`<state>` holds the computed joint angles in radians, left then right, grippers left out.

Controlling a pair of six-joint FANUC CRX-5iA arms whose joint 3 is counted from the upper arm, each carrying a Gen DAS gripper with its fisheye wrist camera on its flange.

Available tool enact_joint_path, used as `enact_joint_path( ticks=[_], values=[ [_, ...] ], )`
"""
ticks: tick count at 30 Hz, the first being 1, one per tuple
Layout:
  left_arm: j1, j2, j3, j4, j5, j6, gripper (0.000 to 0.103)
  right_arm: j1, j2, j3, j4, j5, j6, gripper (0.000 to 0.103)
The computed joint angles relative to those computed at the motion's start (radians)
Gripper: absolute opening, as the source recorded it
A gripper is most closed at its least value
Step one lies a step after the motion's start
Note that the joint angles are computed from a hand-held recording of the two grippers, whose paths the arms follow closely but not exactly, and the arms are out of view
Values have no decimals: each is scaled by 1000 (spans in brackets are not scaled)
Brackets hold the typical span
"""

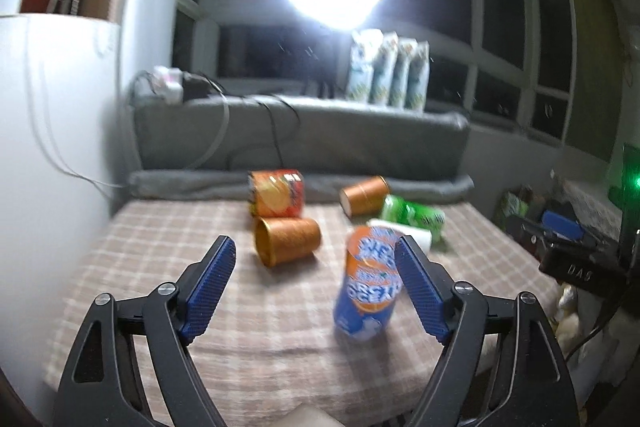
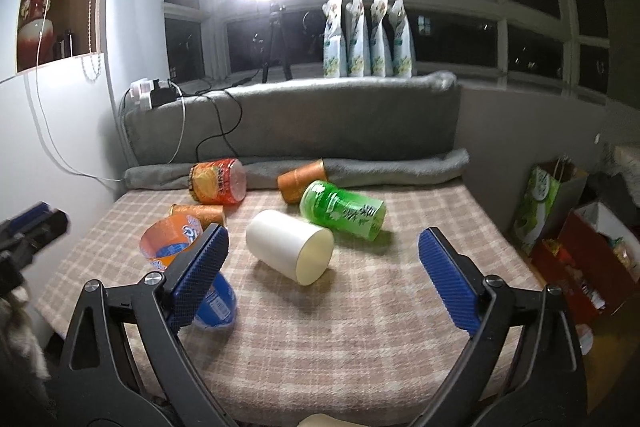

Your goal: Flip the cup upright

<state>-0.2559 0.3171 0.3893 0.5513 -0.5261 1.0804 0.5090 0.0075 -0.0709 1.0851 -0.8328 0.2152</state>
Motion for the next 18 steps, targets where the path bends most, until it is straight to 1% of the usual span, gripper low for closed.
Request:
enact_joint_path(
  ticks=[2,5,9,14,18],
  values=[
    [-1,-19,-29,0,46,5,82,1,-3,-11,36,-5,-21,98],
    [-1,-34,-43,-30,76,25,82,4,-4,-20,78,-12,-47,98],
    [-1,-36,-35,-67,75,60,82,6,-6,-31,118,-19,-70,103],
    [-3,-37,-28,-95,63,85,82,7,-10,-39,140,-22,-83,103],
    [-4,-39,-30,-97,64,88,82,6,-10,-40,139,-20,-82,103]
  ],
)
